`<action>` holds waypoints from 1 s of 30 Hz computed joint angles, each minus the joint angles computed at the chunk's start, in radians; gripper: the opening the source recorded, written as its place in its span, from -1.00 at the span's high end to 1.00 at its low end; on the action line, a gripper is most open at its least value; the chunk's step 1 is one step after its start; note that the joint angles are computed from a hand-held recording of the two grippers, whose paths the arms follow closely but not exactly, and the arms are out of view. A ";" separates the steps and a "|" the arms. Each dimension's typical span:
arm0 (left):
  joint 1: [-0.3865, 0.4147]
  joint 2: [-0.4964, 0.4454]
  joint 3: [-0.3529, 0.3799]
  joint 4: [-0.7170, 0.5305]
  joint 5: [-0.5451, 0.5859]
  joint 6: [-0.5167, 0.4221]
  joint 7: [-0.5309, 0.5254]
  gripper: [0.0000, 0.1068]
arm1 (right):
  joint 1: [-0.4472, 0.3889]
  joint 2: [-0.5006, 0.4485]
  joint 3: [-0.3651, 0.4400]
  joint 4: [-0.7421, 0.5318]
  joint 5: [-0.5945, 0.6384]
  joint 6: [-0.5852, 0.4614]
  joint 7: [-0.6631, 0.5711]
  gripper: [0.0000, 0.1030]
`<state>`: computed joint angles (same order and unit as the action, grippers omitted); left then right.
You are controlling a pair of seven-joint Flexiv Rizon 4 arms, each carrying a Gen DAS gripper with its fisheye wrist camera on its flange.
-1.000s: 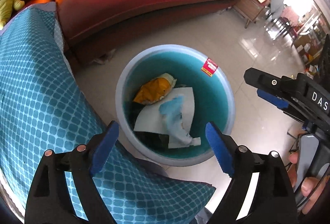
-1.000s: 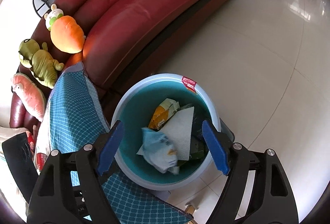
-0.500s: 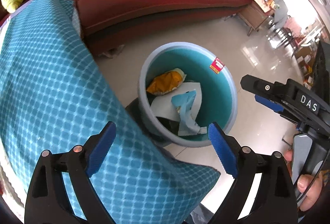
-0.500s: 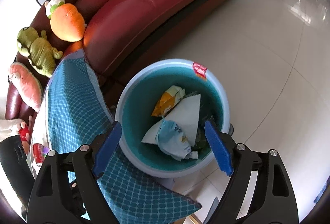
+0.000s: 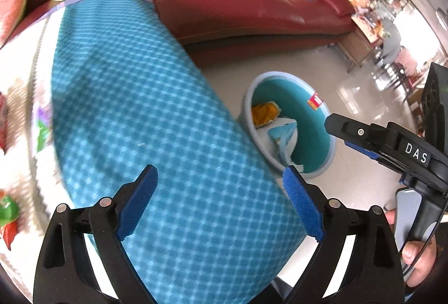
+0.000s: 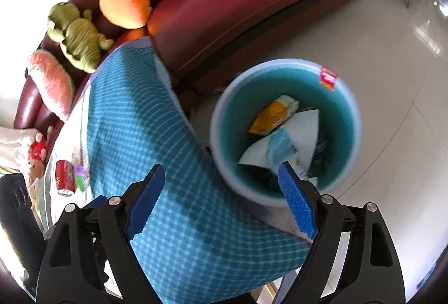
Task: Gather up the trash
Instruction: 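Move both tools back over the table toward the white lid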
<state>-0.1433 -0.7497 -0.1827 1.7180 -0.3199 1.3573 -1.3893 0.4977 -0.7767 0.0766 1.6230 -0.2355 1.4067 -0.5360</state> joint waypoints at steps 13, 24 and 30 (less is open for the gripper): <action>0.212 0.127 -0.140 0.239 -0.077 0.158 0.060 -0.71 | 0.079 -0.022 0.025 -0.112 -0.042 -0.086 -0.020 -0.54; 0.428 0.185 -0.259 0.386 -0.090 0.258 0.052 -0.73 | 0.115 -0.108 0.099 -0.314 -0.026 -0.242 -0.140 -0.54; 0.498 0.204 -0.239 0.425 -0.054 0.289 0.002 -0.74 | 0.146 -0.173 0.111 -0.451 0.001 -0.325 -0.209 -0.54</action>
<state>0.3544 -0.5459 -0.4214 2.1426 -0.3734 1.6467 -1.3870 0.6436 -0.9494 0.1873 1.1720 -0.2342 1.0814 -0.7453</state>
